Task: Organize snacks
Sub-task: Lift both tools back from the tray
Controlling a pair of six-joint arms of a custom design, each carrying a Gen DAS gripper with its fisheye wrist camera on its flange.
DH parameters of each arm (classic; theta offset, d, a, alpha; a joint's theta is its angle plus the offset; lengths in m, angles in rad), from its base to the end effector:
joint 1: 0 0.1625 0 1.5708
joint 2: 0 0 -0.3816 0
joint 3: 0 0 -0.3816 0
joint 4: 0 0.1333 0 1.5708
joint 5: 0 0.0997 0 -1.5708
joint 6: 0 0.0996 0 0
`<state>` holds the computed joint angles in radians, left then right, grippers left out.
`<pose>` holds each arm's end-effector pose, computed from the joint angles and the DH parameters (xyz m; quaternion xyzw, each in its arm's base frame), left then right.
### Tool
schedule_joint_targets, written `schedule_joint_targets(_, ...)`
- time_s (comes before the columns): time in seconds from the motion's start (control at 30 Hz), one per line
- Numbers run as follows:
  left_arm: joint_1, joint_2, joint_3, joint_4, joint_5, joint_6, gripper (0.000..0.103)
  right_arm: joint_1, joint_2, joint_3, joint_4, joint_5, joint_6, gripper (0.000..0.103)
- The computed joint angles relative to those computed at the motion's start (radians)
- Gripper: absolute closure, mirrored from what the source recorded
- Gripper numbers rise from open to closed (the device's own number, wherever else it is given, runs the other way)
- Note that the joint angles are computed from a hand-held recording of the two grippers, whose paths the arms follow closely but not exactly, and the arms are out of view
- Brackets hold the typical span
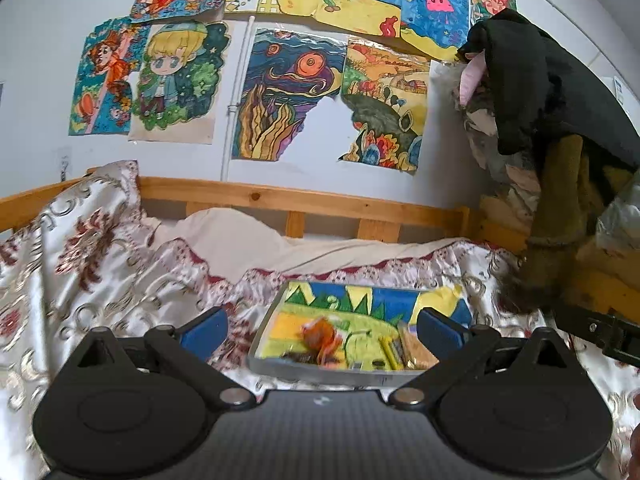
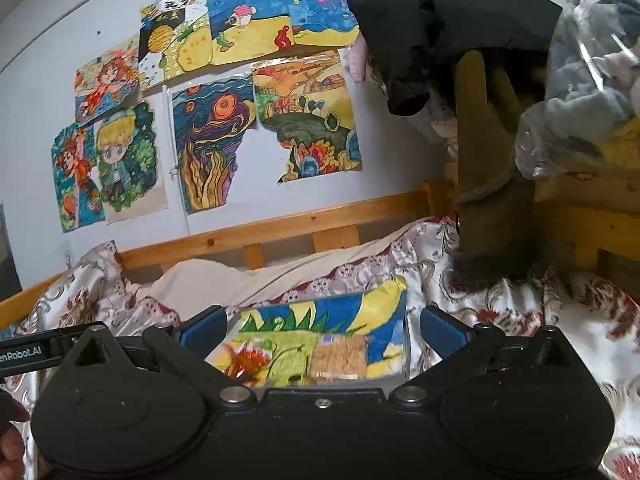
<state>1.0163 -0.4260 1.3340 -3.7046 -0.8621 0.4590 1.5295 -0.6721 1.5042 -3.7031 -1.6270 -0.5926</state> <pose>-0.1934 -0.6885 0.0876 0.1978 0.7676 -0.5524 0.2577 0.0996 -0.6827 0.1875 0.2002 -0.7703 0.5679 0.2098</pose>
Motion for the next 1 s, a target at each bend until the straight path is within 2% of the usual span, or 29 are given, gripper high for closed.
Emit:
schedule_joint_targets(0.3,-0.035,-0.102,0.219,-0.084,0.055,-0.054,0.0,-0.006,-0.091,0.218,-0.081,0.015,-0.014,0.001)
schedule_joint_targets(0.47,-0.048,-0.142,0.297,-0.074,0.099,-0.087,0.0,-0.004,-0.122,0.294,-0.096,0.006,-0.021,0.001)
schedule_joint_targets(0.73,-0.067,-0.196,0.401,0.036,0.197,-0.182,0.0,0.017,-0.141,0.351,-0.086,-0.076,-0.018,0.001)
schedule_joint_targets(0.9,-0.074,-0.214,0.434,0.102,0.222,-0.239,0.0,0.048,-0.123,0.339,-0.041,-0.216,-0.052,0.001)
schedule_joint_targets(1.0,-0.078,-0.216,0.437,0.144,0.248,-0.263,0.0,0.053,-0.123,0.34,-0.022,-0.237,-0.061,0.001)
